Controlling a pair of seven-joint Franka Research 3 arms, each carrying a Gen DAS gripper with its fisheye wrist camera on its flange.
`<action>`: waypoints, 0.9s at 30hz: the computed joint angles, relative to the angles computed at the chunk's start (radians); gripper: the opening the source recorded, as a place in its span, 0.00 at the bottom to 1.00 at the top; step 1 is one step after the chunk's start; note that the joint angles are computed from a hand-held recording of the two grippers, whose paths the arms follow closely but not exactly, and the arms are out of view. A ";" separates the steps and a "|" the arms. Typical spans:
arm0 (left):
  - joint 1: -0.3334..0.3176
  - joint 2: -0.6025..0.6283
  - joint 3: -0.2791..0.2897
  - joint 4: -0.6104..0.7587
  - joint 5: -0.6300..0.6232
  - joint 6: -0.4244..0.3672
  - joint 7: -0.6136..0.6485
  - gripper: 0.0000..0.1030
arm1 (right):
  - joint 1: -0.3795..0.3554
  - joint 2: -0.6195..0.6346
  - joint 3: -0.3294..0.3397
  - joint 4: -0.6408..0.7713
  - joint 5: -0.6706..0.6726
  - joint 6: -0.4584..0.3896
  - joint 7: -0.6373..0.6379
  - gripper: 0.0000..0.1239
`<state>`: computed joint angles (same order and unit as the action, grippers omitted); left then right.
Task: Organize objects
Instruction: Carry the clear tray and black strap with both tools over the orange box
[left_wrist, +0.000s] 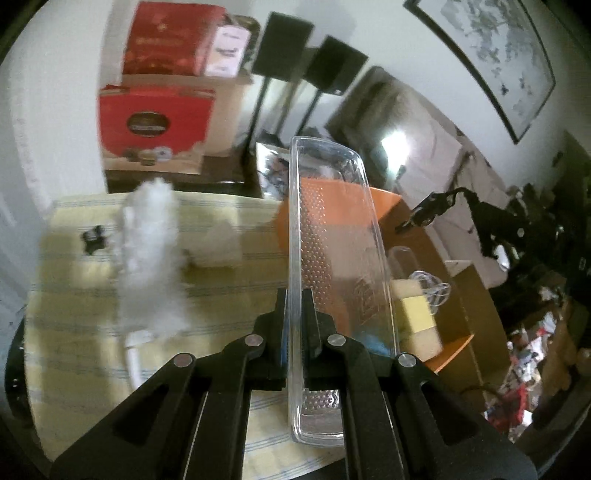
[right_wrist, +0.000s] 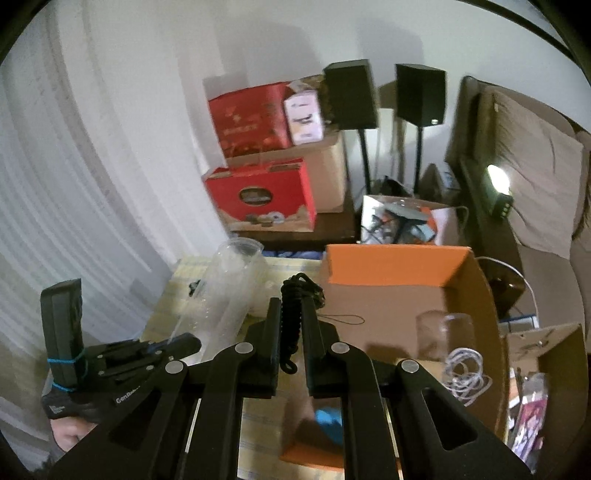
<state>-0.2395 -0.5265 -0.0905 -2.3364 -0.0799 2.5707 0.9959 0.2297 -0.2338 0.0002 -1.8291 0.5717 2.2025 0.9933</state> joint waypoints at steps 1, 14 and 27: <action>-0.014 0.027 0.005 0.019 -0.016 0.006 0.007 0.05 | -0.003 0.004 -0.004 0.001 0.002 0.001 -0.001 0.07; 0.016 0.315 -0.094 0.262 0.054 -0.017 -0.117 0.05 | -0.067 0.024 -0.051 -0.002 0.025 0.001 -0.007 0.07; 0.017 0.454 -0.134 0.371 0.220 -0.123 -0.287 0.05 | -0.112 0.094 -0.056 0.031 0.050 -0.020 -0.016 0.07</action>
